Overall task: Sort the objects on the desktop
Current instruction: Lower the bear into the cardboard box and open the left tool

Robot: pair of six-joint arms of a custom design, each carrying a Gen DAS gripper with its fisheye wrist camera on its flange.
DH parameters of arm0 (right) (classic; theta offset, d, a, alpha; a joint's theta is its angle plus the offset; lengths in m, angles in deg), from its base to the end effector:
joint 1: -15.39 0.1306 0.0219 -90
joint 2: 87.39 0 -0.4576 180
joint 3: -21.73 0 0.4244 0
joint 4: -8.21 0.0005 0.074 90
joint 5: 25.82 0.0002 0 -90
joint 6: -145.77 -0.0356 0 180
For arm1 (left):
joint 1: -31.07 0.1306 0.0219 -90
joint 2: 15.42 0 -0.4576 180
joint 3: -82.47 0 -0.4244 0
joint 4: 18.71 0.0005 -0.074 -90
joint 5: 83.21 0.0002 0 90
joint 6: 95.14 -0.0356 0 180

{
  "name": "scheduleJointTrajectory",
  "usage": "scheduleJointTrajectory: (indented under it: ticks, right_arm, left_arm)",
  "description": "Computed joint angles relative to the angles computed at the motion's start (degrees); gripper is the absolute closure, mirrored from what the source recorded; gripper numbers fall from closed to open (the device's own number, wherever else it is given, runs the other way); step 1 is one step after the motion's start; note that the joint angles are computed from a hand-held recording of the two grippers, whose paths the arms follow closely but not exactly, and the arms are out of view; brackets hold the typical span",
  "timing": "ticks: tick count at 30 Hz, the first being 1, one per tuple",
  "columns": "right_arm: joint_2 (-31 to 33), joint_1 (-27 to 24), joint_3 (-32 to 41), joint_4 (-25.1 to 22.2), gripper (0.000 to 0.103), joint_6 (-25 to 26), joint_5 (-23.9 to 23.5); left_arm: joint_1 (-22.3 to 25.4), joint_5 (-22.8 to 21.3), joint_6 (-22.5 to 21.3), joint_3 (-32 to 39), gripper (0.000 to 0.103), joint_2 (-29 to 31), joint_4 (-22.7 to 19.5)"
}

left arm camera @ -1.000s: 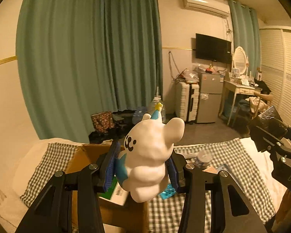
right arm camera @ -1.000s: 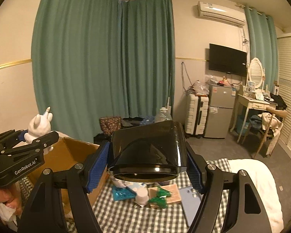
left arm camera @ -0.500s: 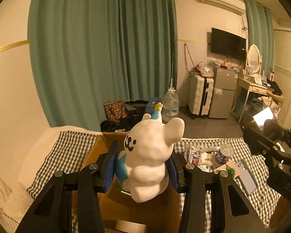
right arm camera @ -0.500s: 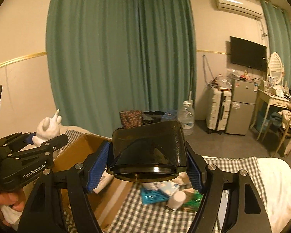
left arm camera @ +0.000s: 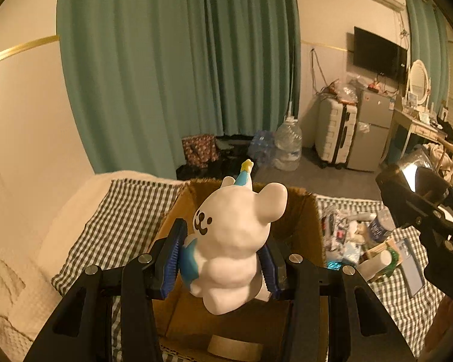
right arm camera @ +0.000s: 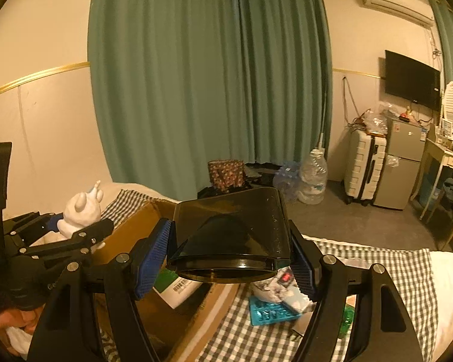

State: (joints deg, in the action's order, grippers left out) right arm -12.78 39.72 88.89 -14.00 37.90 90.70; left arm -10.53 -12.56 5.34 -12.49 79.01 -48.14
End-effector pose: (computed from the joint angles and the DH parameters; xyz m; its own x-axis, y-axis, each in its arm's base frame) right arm 0.3832 0.1553 0.4642 -0.4338 0.1052 -0.8949 0.1240 0.9907 0.0564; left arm 0.4260 -0.3631 0.4500 -0.5398 0.2497 -0.8039 0.3409 0.9380 0.0625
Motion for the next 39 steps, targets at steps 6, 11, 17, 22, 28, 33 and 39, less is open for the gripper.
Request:
scheduleJointTrajectory:
  ticks: [6, 11, 17, 22, 28, 33, 39]
  right_arm:
    - [4.2, -0.2, 1.7, 1.0, 0.030, 0.3, -2.9]
    - [7.6, -0.8, 3.9, -0.4, 0.030, 0.4, -5.7]
    - [11.7, -1.3, 6.2, -0.6, 0.030, 2.7, -8.2]
    - [15.2, -2.1, 7.8, -1.0, 0.030, 2.6, -10.2]
    - [18.0, -2.4, 8.2, -0.9, 0.030, 2.1, -11.3]
    - [19.4, -3.1, 8.6, -1.9, 0.030, 1.5, -12.1]
    - [19.0, -2.9, 8.3, -1.1, 0.028, 1.2, -10.1]
  left_arm:
    - [1.9, 2.5, 1.3, 0.9, 0.056, 2.2, -2.7]
    - [3.0, 3.7, 2.9, 2.4, 0.056, 4.8, -5.1]
    - [3.3, 3.6, 3.7, 3.3, 0.056, 6.5, -8.0]
    - [4.4, 5.4, 5.5, 4.2, 0.056, 8.0, -10.7]
    - [4.7, 5.8, 6.4, 5.7, 0.056, 10.6, -14.2]
    - [5.0, 6.2, 6.5, 5.8, 0.052, 10.8, -14.3]
    - [4.7, 5.1, 6.5, 6.2, 0.031, 10.7, -14.3]
